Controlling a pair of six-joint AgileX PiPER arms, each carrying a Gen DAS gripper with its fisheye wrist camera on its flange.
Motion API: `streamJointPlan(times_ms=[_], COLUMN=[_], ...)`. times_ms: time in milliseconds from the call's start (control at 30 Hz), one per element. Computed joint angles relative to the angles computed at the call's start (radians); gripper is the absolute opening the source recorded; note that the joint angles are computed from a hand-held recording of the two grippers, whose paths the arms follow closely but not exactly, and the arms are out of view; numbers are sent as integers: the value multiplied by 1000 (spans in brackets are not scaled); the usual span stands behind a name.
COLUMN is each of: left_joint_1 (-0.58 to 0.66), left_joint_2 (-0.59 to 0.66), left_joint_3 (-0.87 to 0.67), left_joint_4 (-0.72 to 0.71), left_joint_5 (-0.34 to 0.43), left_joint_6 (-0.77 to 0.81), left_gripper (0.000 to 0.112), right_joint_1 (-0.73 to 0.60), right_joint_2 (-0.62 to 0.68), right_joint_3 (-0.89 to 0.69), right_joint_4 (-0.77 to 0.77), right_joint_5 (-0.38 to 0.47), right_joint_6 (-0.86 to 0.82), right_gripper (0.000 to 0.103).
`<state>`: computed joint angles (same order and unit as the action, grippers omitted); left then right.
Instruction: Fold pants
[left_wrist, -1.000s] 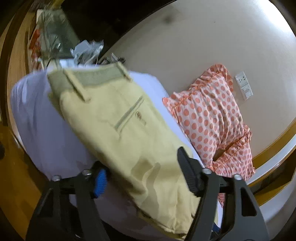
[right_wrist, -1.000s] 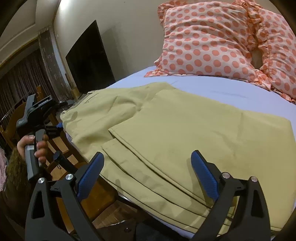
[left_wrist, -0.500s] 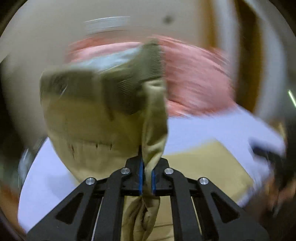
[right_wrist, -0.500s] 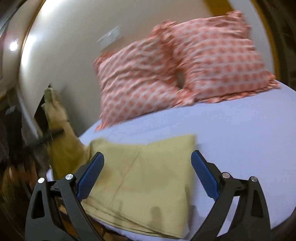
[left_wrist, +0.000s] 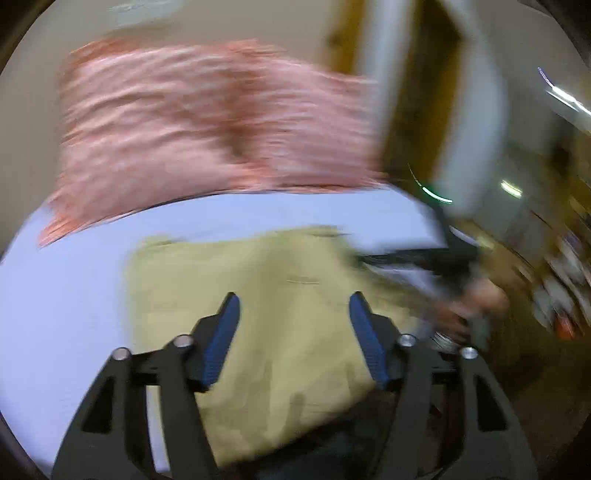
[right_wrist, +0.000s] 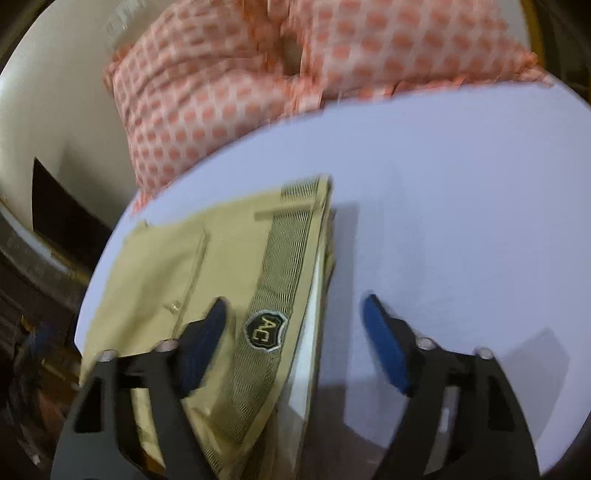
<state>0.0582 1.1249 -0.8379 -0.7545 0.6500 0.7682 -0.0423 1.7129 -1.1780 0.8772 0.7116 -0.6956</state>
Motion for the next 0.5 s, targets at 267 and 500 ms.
streamJointPlan(times_ms=[267, 500], left_joint_1=[172, 176], left_joint_2=[364, 424], left_joint_3=[-203, -275], left_joint_4=[27, 189], left_joint_5=[142, 179], left_joint_6=[-50, -233], left_gripper=[62, 70], right_joint_1=[-75, -79], right_joint_2=[73, 111], right_joint_3=[-12, -74], right_joint_4=[180, 203], right_joint_5=[155, 228], right_joint_6=[-168, -176], right_gripper=[48, 69])
